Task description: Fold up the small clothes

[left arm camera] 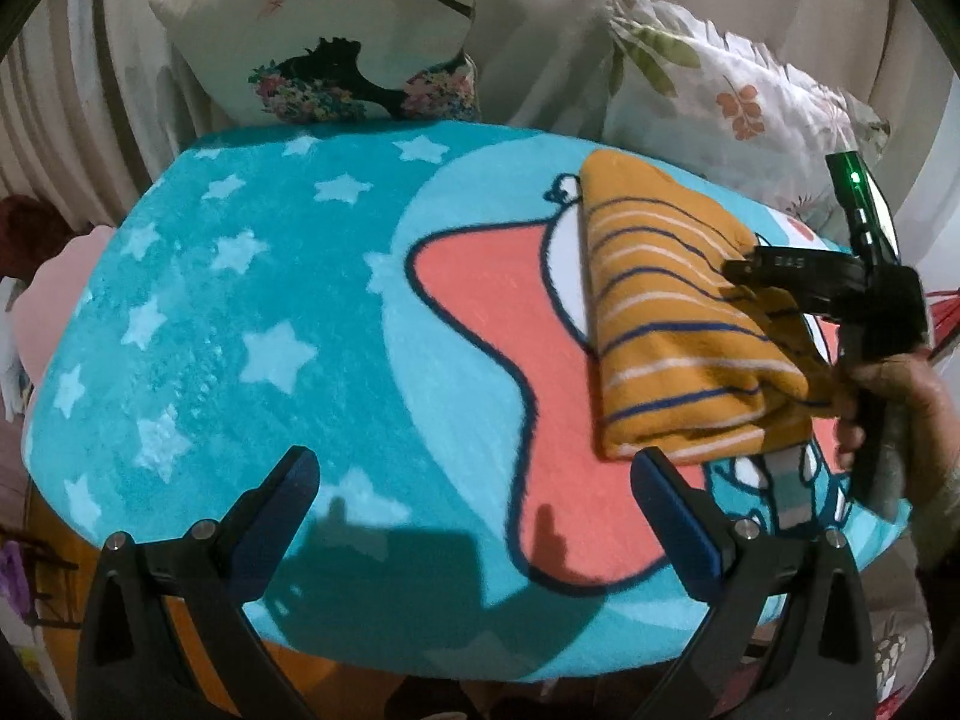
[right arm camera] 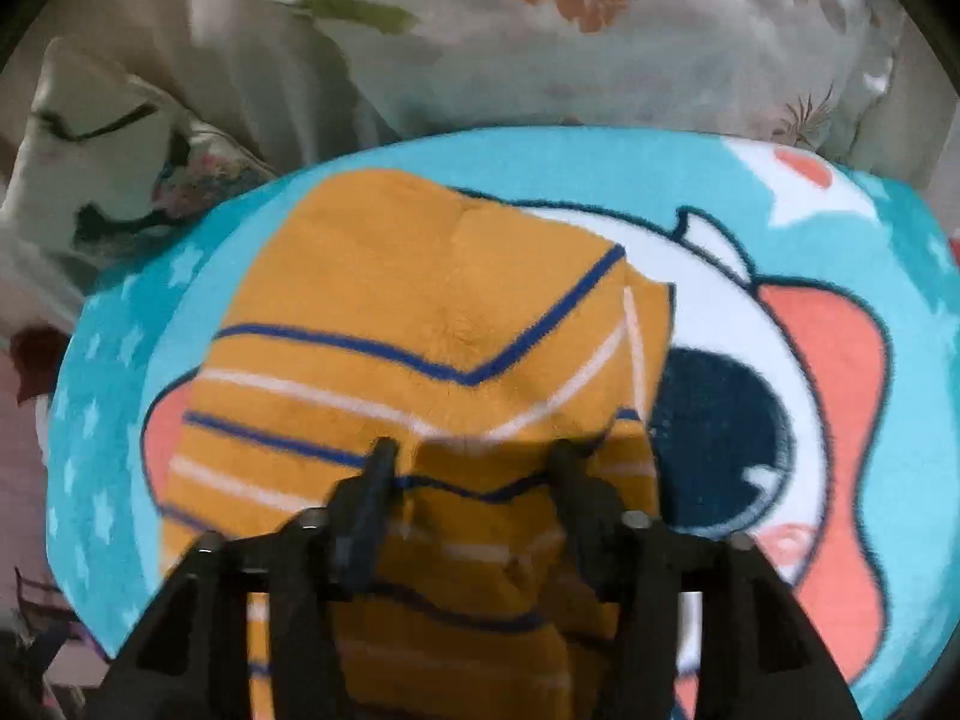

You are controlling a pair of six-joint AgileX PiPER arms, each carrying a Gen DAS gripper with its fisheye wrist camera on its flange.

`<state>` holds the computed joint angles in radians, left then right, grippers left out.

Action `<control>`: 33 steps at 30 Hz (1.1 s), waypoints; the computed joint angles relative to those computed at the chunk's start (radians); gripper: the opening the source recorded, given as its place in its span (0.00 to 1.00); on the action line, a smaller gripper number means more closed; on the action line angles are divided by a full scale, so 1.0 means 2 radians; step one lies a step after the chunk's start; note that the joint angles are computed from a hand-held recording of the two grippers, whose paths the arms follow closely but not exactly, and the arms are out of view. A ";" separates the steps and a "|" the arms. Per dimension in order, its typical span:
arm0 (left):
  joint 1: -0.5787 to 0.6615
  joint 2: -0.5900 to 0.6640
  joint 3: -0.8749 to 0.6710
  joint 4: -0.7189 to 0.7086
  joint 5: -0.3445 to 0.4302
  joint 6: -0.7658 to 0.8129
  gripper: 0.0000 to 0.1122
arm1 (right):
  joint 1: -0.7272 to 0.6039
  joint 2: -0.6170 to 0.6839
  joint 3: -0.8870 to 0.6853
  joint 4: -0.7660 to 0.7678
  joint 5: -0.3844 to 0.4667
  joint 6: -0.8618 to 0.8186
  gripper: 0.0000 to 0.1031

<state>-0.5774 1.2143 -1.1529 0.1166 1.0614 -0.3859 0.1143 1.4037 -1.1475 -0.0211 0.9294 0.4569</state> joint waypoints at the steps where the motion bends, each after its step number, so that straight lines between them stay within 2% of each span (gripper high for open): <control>1: 0.009 -0.001 0.002 -0.001 -0.005 0.008 0.92 | 0.008 0.008 -0.025 -0.012 0.033 0.009 0.57; 2: 0.020 -0.002 0.004 -0.001 -0.010 0.015 0.92 | 0.031 0.004 -0.047 -0.045 0.061 0.035 0.57; 4: 0.042 0.002 0.004 -0.013 -0.018 0.036 0.92 | 0.060 -0.016 -0.058 -0.061 0.070 0.058 0.57; 6: 0.065 0.012 -0.001 -0.031 -0.024 0.055 0.92 | 0.087 -0.035 -0.057 -0.039 0.062 0.064 0.57; 9: 0.093 0.027 -0.013 -0.060 -0.029 0.087 0.92 | 0.150 -0.039 -0.022 -0.063 0.033 0.113 0.57; 12: 0.103 0.034 -0.018 -0.073 -0.034 0.111 0.92 | 0.198 -0.023 0.030 -0.141 0.020 0.165 0.56; 13: 0.100 0.035 -0.018 -0.071 -0.035 0.115 0.92 | 0.214 -0.024 0.036 -0.170 0.027 0.177 0.56; 15: 0.093 0.033 -0.016 -0.061 -0.041 0.123 0.92 | 0.230 -0.020 0.004 -0.178 0.083 0.194 0.56; 16: 0.090 0.033 -0.014 -0.053 -0.046 0.124 0.92 | 0.244 -0.031 -0.006 -0.182 0.096 0.205 0.56; 18: 0.083 0.032 -0.010 -0.040 -0.054 0.123 0.92 | 0.278 -0.057 -0.001 -0.201 0.092 0.230 0.57; 20: 0.076 0.029 -0.007 -0.021 -0.066 0.111 0.92 | 0.286 -0.059 0.015 -0.190 0.080 0.242 0.63; 22: 0.070 0.023 -0.004 -0.009 -0.078 0.098 0.92 | 0.240 -0.032 0.052 -0.131 0.043 0.204 0.71; 24: 0.067 0.016 -0.002 -0.002 -0.088 0.087 0.92 | 0.233 -0.046 0.075 -0.121 0.029 0.212 0.71; 27: 0.051 -0.002 0.009 0.023 -0.110 0.059 0.92 | 0.245 -0.087 0.073 -0.123 0.051 0.238 0.72; 30: 0.030 -0.002 0.002 0.024 -0.104 0.053 0.92 | 0.284 -0.123 0.081 -0.171 0.104 0.293 0.72; 33: -0.016 -0.002 0.001 0.054 -0.091 0.014 0.92 | 0.286 -0.163 0.107 -0.175 0.139 0.319 0.72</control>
